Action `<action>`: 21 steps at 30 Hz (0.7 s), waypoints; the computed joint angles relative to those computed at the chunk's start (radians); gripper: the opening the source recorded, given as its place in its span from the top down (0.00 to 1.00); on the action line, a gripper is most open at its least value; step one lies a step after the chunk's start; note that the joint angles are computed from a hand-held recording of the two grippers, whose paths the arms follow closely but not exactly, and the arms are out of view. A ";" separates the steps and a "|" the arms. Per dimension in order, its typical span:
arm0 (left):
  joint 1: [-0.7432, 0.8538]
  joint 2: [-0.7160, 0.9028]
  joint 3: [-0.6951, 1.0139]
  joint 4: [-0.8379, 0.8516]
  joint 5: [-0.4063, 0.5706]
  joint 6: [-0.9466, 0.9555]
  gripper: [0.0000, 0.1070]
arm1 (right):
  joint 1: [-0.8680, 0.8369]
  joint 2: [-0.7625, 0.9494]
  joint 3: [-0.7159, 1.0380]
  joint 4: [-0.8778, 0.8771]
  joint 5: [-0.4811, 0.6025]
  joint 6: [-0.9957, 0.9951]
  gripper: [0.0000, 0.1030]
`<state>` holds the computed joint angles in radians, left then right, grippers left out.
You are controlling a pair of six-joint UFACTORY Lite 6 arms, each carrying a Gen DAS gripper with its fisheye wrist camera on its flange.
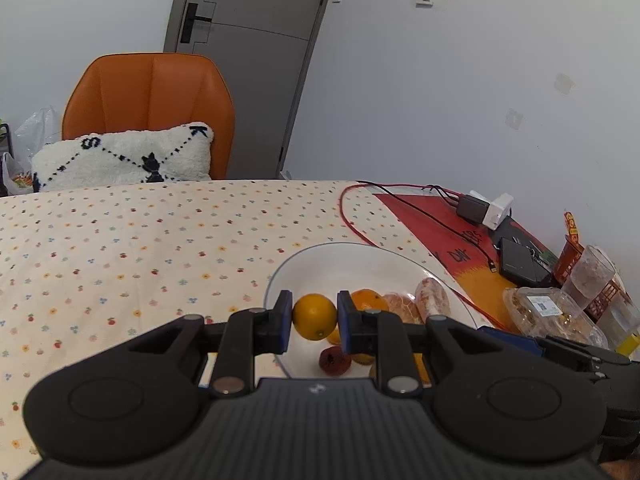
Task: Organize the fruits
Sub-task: 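Carry the tangerine with the left gripper while the right carries the plum to the plate, then open the left gripper over the plate while the right releases the plum onto it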
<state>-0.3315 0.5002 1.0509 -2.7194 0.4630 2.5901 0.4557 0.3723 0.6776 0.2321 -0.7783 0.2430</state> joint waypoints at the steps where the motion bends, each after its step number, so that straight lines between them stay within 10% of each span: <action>1: -0.004 0.006 0.008 0.000 -0.005 -0.002 0.80 | -0.005 -0.002 -0.006 -0.008 -0.003 0.006 0.36; 21: 0.011 -0.067 -0.078 -0.167 -0.055 0.149 0.46 | -0.033 0.030 -0.009 -0.066 -0.030 0.084 0.23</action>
<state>-0.3203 0.4329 0.9734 -2.8860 0.4080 2.7394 0.4229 0.4024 0.6683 0.1665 -0.8084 0.3271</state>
